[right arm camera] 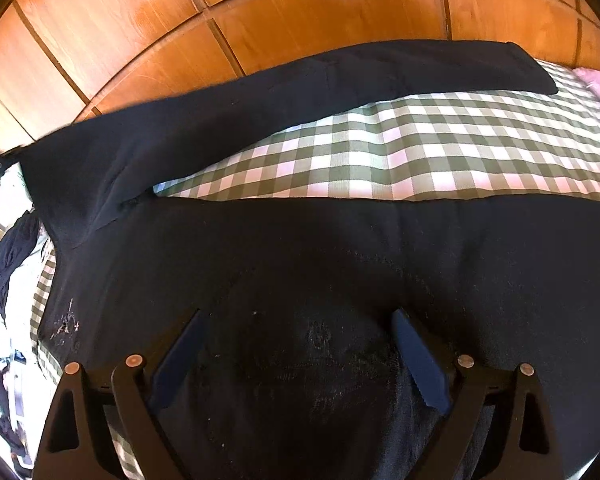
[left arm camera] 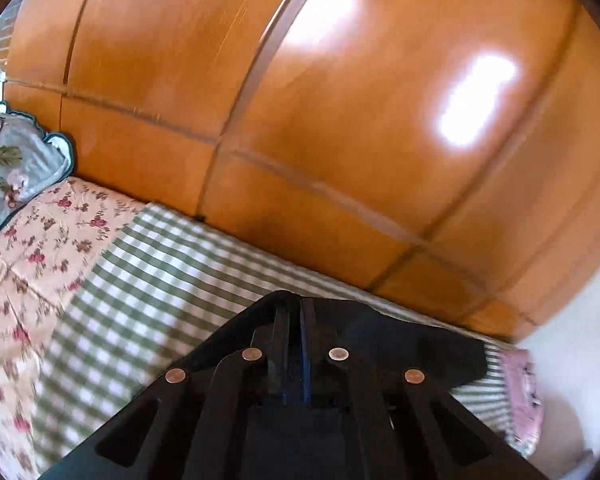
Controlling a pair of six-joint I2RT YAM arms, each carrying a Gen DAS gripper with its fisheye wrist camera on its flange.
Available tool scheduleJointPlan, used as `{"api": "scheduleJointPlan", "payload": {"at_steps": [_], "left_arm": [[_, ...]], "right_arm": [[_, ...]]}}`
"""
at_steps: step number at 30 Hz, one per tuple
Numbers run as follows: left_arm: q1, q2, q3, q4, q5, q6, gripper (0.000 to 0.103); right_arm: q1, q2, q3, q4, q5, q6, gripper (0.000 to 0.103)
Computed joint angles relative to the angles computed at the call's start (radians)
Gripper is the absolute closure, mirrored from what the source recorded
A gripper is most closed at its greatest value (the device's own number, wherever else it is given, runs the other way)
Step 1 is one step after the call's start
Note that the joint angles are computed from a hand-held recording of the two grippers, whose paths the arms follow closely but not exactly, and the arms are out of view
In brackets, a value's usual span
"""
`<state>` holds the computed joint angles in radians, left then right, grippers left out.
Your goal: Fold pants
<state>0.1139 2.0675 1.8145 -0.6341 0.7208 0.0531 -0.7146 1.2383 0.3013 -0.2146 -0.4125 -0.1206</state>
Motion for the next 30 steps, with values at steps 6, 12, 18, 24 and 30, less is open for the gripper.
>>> {"api": "scheduleJointPlan", "payload": {"at_steps": [6,12,18,24,30], "left_arm": [[0.122,-0.319,-0.448,0.098,0.174,0.126,0.100],[0.173,-0.392,-0.658,0.120,0.230,0.210,0.100],[0.203,-0.396,-0.737,0.141,0.238,0.256,0.100],[0.213,-0.393,-0.733,0.114,0.237,0.303,0.100],[0.193,-0.320,-0.639,0.115,0.222,0.266,0.100]], "right_arm": [[-0.105,0.058,0.149,-0.128,-0.167,-0.022,0.033],[-0.062,0.310,0.439,-0.099,-0.343,0.175,0.046],[0.061,0.620,0.819,-0.066,-0.346,0.444,0.045],[0.156,0.958,1.307,-0.323,-0.184,0.528,0.048],[0.177,1.174,1.589,-0.504,-0.082,0.527,0.083]]}}
